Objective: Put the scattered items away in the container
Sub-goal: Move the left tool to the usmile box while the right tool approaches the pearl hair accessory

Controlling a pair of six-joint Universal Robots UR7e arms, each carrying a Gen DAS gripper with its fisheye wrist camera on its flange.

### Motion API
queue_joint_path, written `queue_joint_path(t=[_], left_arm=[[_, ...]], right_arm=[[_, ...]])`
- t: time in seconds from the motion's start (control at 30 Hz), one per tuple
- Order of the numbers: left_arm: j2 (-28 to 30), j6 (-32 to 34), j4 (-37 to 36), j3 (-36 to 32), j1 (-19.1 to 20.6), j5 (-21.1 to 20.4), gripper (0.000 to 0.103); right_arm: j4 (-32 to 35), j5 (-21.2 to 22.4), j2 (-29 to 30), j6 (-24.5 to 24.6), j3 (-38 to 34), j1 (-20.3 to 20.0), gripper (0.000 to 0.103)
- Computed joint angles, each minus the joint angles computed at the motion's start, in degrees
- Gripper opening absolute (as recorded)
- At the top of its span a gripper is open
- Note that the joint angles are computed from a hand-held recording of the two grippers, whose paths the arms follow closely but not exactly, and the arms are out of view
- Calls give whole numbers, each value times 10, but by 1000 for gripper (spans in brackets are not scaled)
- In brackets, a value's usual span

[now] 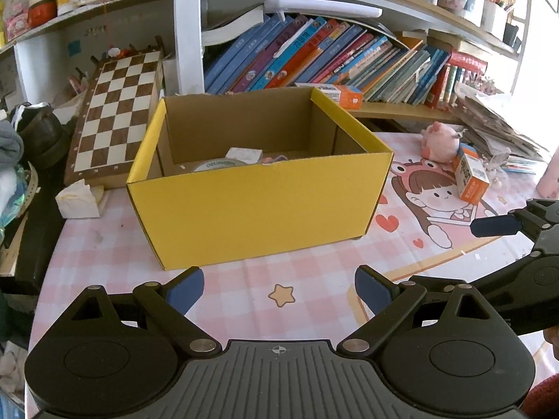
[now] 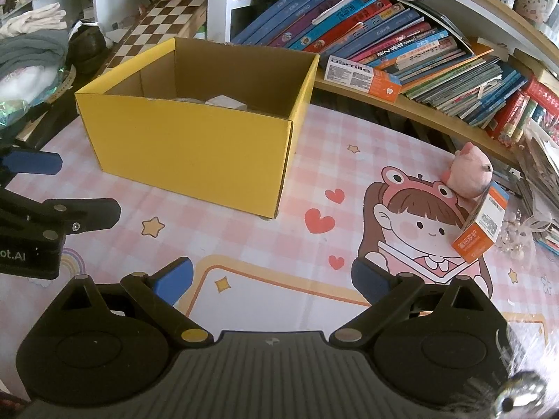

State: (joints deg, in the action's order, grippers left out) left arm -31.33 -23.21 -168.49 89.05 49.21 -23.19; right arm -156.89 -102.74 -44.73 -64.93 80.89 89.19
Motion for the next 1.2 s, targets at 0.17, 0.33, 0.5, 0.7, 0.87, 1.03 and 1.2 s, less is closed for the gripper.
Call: queue_joint_path(t=[0.17, 0.33, 0.5, 0.7, 0.87, 1.03, 1.2], left_arm=[[6, -19, 19, -9, -2, 7, 95], [13, -36, 42, -22, -3, 9, 95], [22, -54, 68, -38, -5, 10, 95], [37, -82, 103, -62, -7, 16, 95], [51, -106, 134, -86, -9, 23, 95], [74, -108, 151, -123, -10, 25, 95], [103, -94, 167, -170, -10, 24, 95]], right_arm=[[11, 4, 0, -3, -7, -3, 98], [25, 8, 1, -5, -17, -8, 98], [42, 12, 2, -9, -30, -12, 98], [66, 17, 6, -15, -51, -19, 98], [85, 25, 11, -23, -72, -25, 98], [102, 33, 16, -30, -96, -34, 98], [122, 39, 22, -25, -128, -44, 98]])
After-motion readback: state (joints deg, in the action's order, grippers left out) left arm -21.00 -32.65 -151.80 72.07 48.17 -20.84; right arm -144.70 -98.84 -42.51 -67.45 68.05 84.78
